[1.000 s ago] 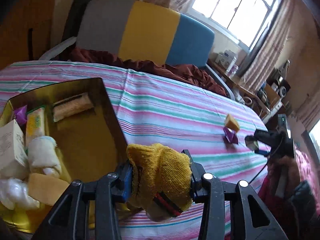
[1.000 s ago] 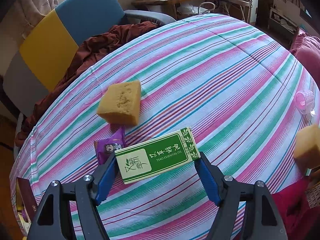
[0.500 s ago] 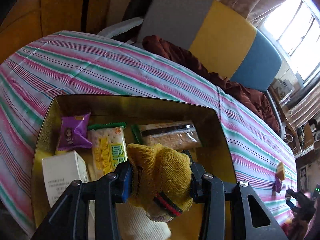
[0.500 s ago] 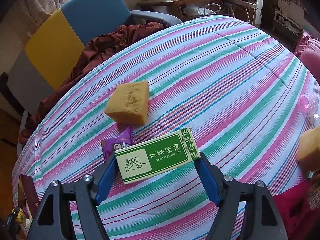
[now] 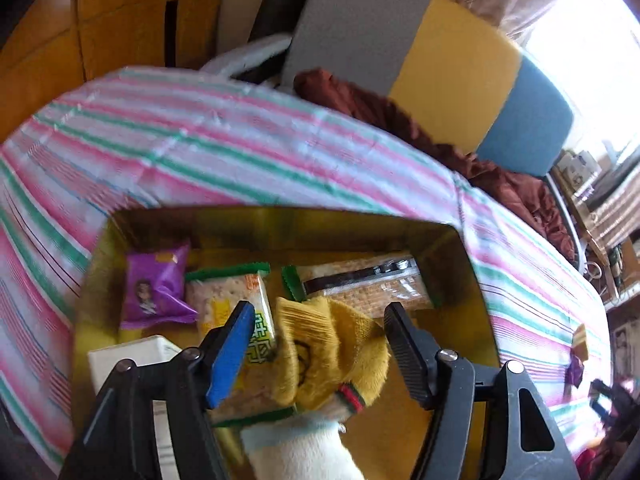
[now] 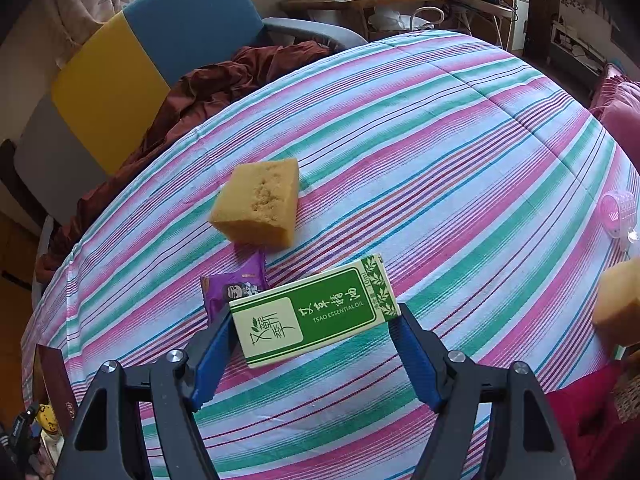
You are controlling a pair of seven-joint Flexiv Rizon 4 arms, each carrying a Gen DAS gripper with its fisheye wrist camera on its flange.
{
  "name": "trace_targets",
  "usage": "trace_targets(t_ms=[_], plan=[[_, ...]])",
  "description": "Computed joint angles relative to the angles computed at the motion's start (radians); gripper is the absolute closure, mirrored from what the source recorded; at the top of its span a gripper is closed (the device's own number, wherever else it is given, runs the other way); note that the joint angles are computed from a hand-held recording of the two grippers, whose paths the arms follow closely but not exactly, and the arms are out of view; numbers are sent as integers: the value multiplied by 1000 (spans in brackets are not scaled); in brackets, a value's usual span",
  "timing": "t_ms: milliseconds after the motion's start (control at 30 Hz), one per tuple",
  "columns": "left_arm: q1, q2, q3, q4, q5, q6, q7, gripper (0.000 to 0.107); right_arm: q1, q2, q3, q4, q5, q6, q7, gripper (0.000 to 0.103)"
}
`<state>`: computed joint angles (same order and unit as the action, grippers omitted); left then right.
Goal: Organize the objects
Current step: 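Carry the yellow knitted sock into the gold tin and open the left gripper, then lower the green box into the gold tin and open the right gripper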
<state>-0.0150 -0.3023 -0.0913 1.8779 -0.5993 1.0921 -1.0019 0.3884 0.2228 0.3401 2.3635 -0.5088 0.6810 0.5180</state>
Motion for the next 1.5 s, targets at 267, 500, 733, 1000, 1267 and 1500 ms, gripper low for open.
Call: trace_targets(t_ms=[267,500,733,1000,1267,1500], plan=[[-35,201,-42,241,-372,208,388,39,-10,18,9,14,-53,15,39,26],[-141,322,48,382,-526,230,545,39,-28,5,11,1,-260,72,50,26],[-173,368,105,439,-570,261,631,39,26,-94,2,-99,-351,79,-93,26],[-142,376,135,445,-568,235,649,39,167,-341,-35,-328,-430,213,-348,26],[-107,384,152,456,-540,182,666,39,330,-607,-62,-651,-294,218,-823,26],[-92,378,151,455,-552,154,662,38,380,-732,-87,-818,-112,133,-1081,26]])
